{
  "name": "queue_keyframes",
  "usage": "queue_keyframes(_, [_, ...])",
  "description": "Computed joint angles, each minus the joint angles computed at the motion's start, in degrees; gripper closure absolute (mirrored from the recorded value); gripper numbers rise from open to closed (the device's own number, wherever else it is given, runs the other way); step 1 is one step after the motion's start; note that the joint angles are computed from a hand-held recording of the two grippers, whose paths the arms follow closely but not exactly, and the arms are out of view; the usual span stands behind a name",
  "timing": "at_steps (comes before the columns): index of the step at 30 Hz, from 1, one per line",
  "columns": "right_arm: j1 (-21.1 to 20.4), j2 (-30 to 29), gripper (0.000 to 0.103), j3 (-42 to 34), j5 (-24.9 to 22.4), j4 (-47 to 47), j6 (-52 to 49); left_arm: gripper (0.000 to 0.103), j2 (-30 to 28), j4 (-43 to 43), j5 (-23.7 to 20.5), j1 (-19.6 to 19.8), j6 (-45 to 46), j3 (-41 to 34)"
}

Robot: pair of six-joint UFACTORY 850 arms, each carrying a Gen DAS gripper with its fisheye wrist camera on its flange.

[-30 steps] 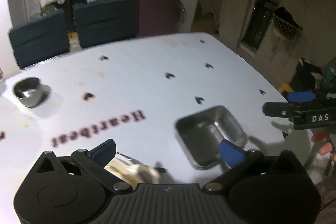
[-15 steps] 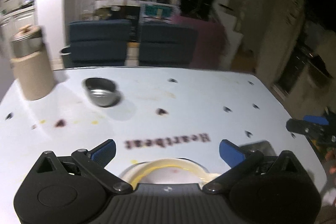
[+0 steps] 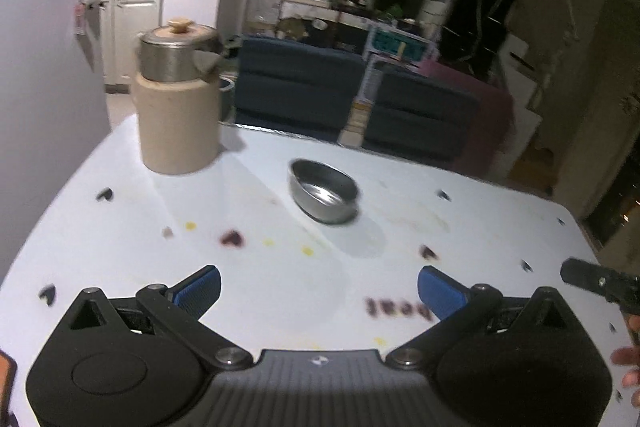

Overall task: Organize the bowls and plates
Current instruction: 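Move both grippers to the rim of the small steel bowl, then close the right gripper on the steel bowl rim while the left gripper grips it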

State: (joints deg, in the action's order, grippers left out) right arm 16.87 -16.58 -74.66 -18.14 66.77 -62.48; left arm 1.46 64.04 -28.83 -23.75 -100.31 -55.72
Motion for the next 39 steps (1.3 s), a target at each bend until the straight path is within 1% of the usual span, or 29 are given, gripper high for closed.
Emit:
queue_keyframes(1, [0.6,-1.1,0.000,-1.3,0.2,-1.3,1.9,0.000,-0.5,1.2,-0.1,0.8,-0.6,-0.2])
queue_keyframes(4, [1.7,-5.5,0.000,-6.4,-1.9,-7.7,10.2,0.000,-3.0,2.3,0.3,3.3,0.5,-1.9])
queue_keyframes(8, [3.1,-11.0,0.000,-13.0,-2.9,-15.1,19.9,0.000,-7.0,8.7,2.2,6.4,-2.7,-4.3])
queue_keyframes(12, [4.0,-16.5,0.000,-20.1,-6.2,-19.8,27.7,0.000,-11.2,19.9,4.3,8.9,-11.3,-6.9])
queue_keyframes(15, [4.7,-21.1,0.000,-26.6,-9.9,-24.7,36.4,0.000,-14.6,27.7,6.4,10.8,-18.9,-9.0])
queue_keyframes(17, [4.9,-23.3,0.003,-29.4,-11.7,-24.2,38.4,0.000,-16.5,30.6,6.9,11.6,-22.3,-10.3])
queue_keyframes(19, [5.4,-25.5,0.006,-32.0,-12.1,-24.5,40.3,0.001,-18.4,34.4,7.6,12.7,-27.3,-11.4])
queue_keyframes(21, [5.9,-27.8,0.012,-34.8,-12.0,-25.6,43.6,0.001,-20.1,37.0,8.2,13.5,-31.0,-12.3])
queue_keyframes(22, [6.0,-29.1,0.014,-36.3,-12.2,-24.8,44.4,0.003,-21.0,37.9,8.3,13.9,-32.5,-12.8])
queue_keyframes(23, [6.2,-31.0,0.018,-38.6,-12.9,-24.9,45.8,0.004,-21.7,38.1,8.4,14.3,-32.9,-13.3])
queue_keyframes(27, [7.0,-36.3,0.029,-45.0,-14.6,-28.5,53.8,0.010,-24.3,37.5,9.1,15.5,-32.4,-15.2])
queue_keyframes(29, [7.3,-37.9,0.033,-46.6,-14.2,-28.8,55.8,0.015,-25.0,36.3,9.8,15.8,-31.0,-15.8])
queue_keyframes(31, [7.5,-39.8,0.038,-48.7,-14.9,-28.2,56.2,0.022,-25.7,34.3,11.3,16.1,-28.6,-16.6])
queue_keyframes(32, [7.7,-40.3,0.042,-49.2,-15.0,-28.4,56.6,0.023,-26.0,33.4,11.7,16.1,-27.4,-16.8])
queue_keyframes(33, [7.8,-40.7,0.048,-49.6,-14.9,-28.5,56.7,0.027,-26.1,33.4,12.2,16.1,-26.8,-16.9])
queue_keyframes(34, [8.0,-41.0,0.051,-49.8,-14.8,-28.5,56.7,0.030,-26.1,34.1,12.6,16.2,-27.2,-16.9])
queue_keyframes(36, [8.0,-41.5,0.063,-50.1,-14.6,-26.3,55.3,0.034,-26.1,36.2,13.3,16.2,-29.6,-16.7])
queue_keyframes(37, [7.9,-41.4,0.067,-49.7,-14.4,-24.8,54.3,0.039,-26.3,37.4,13.6,16.4,-31.1,-16.8])
queue_keyframes(39, [7.8,-41.0,0.074,-49.0,-13.9,-23.8,53.8,0.042,-26.4,39.3,14.7,16.5,-34.3,-16.8])
